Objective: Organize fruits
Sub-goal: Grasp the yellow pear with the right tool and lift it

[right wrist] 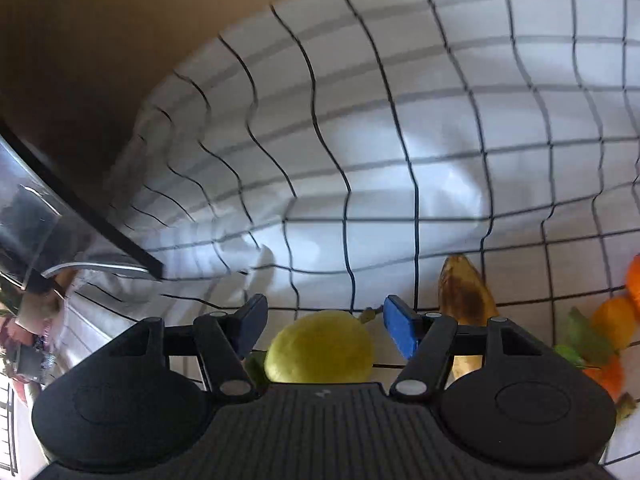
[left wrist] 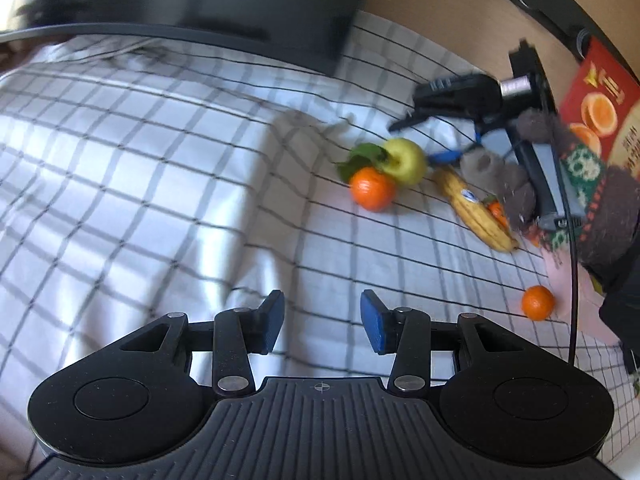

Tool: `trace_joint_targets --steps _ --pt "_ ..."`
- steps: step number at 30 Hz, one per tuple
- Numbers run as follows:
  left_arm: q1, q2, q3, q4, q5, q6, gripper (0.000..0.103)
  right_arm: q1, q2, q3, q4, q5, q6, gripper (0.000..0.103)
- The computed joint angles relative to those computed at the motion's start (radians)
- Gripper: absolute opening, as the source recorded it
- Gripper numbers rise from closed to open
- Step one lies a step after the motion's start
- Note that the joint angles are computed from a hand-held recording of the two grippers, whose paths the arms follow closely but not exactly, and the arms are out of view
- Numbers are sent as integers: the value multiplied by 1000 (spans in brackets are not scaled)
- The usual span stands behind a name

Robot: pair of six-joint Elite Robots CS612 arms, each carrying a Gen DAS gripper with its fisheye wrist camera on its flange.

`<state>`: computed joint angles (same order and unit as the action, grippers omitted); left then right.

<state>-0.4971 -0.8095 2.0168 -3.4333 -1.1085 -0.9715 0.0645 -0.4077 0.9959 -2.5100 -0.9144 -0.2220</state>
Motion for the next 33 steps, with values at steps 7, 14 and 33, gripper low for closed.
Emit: trace_joint_targets --steps 7,14,33 --pt "-1 -17 40 22 37 -95 46 7 1 4 83 8 -65 65" --pt "1 0 9 -5 6 -23 46 6 -57 133 -7 -40 -284 59" --pt "9 58 -121 -22 -43 216 46 -138 -221 509 -216 -14 -483 59"
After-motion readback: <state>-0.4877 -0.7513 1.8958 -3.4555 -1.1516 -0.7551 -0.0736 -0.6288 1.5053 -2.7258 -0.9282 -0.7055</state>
